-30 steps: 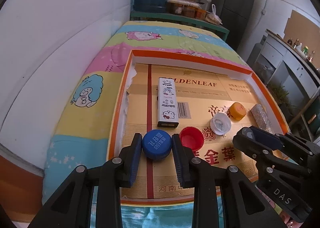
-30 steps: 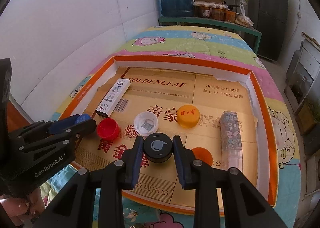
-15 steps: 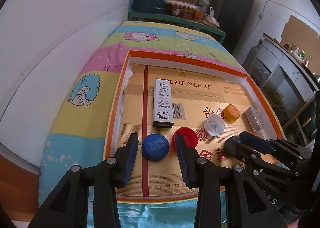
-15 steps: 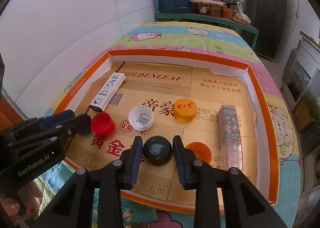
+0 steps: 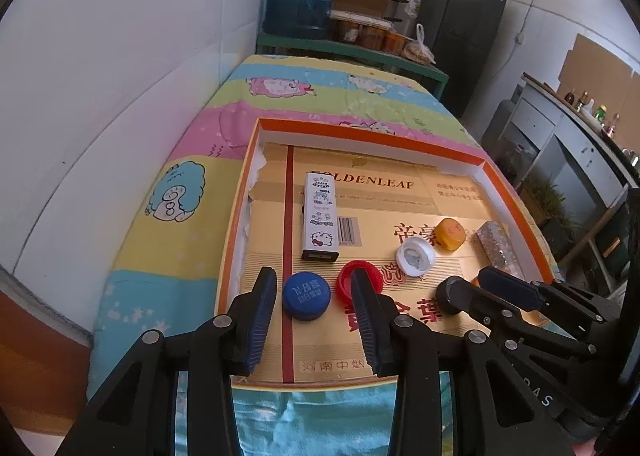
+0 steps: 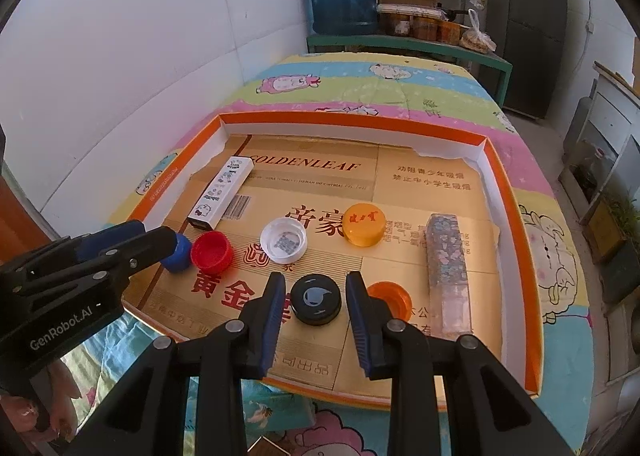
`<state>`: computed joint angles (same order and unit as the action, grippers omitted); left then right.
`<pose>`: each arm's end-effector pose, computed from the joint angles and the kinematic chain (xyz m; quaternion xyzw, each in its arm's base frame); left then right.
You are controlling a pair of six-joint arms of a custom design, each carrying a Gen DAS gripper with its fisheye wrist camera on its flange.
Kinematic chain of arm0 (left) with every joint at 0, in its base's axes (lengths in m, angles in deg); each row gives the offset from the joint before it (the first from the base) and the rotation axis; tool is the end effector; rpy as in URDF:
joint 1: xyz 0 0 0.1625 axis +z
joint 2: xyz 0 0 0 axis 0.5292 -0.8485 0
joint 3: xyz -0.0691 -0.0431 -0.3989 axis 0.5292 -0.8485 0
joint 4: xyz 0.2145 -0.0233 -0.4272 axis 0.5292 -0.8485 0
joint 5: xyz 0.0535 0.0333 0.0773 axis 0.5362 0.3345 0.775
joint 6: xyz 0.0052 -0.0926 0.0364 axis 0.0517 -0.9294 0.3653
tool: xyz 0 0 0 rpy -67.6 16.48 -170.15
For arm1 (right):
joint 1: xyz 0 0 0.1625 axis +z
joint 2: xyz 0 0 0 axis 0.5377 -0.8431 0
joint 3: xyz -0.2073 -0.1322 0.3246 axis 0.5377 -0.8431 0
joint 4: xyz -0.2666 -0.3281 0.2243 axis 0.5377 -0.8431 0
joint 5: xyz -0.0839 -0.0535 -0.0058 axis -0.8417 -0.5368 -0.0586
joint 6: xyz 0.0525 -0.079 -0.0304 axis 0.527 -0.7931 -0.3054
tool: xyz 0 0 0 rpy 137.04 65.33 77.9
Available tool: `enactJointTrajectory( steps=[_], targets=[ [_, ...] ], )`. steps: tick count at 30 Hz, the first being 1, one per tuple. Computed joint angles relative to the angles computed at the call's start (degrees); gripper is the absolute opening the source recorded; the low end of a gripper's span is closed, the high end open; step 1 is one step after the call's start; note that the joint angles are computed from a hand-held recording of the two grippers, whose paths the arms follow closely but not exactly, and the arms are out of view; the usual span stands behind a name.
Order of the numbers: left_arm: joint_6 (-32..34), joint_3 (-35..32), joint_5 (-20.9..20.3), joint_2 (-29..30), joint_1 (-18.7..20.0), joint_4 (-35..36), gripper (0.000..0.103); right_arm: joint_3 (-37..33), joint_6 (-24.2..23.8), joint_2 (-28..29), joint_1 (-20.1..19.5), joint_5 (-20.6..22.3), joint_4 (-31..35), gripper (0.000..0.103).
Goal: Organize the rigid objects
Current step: 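Lower the blue cap into the box and open the left gripper while the right releases the black cap, then move both grippers back from the box toward the teal tube and gold box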
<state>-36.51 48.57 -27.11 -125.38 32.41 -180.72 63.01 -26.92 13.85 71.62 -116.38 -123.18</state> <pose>-0.1775 -0.7846 0.1632 0.2755 0.9055 -0.2453 0.2098 0.2447 -0.7094 0.0948 0.0690 -0.8704 0.3426 0.3468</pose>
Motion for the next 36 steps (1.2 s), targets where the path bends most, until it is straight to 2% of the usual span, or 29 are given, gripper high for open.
enactJointTrajectory(
  steps=[21, 36],
  targets=[
    [0.4, 5.7, -0.5, -5.0, -1.3, -2.1, 0.040, 3.8, 0.4, -1.9, 2.6, -2.4, -4.0, 0.031],
    [0.8, 11.6, -1.1, -10.7, -2.8, -3.9, 0.040, 7.9, 1.0, -4.2, 5.2, -5.0, -7.5, 0.031]
  ],
)
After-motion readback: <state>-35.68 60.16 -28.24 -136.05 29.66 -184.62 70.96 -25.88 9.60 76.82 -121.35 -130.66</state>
